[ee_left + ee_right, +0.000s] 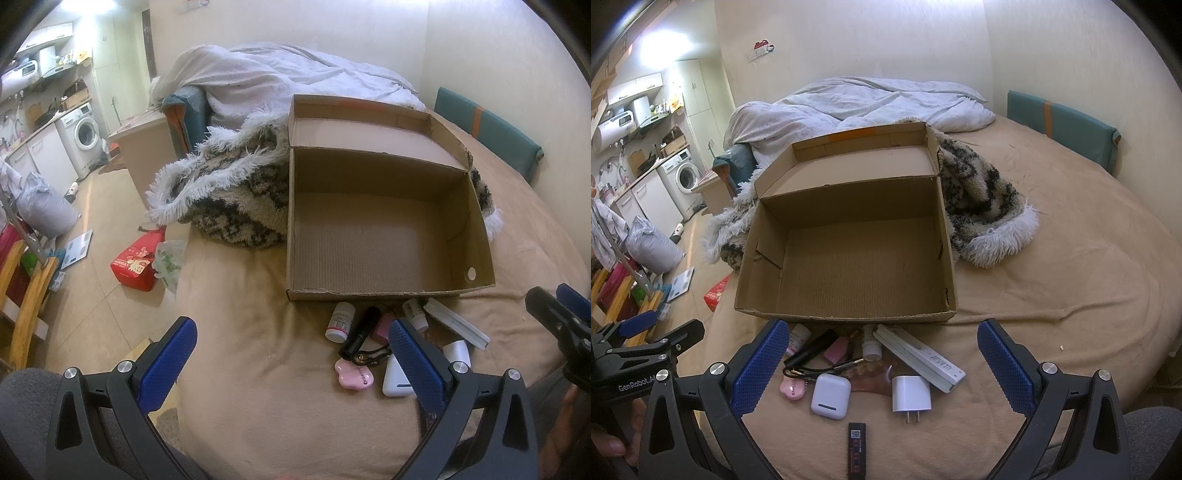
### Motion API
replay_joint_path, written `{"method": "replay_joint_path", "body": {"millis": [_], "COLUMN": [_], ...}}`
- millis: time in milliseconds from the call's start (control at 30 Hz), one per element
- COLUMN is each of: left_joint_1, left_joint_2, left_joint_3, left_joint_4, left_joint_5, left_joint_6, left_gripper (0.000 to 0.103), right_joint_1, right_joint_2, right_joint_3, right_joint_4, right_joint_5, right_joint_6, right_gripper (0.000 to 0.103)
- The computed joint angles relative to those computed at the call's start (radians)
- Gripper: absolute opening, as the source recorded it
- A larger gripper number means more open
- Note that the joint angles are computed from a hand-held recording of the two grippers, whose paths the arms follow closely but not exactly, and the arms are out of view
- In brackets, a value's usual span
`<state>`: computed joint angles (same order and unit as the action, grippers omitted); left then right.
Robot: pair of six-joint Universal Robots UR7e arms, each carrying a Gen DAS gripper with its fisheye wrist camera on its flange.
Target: Organize rigid objects
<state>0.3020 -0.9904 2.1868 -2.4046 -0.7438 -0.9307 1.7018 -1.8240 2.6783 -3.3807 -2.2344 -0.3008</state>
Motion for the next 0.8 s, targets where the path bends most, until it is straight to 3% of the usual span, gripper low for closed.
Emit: {"method": "replay_joint_path", "body": {"millis": [800], "left_joint_1": [0.001], "left_joint_2": [-0.002], "left_joint_3": [0.01], "left_joint_4": [-0.006], "left_joint_5": [-0.009], "left_joint_6": [-0.006], "left_gripper": [0.103], "right_joint_1": [0.001], "right_joint_2": [0.008], "right_joint_3": [-0.001], "right_joint_4": [-0.006], "right_joint_5": [-0.001], "right_joint_6": [-0.001], "right_gripper": [0.103]}}
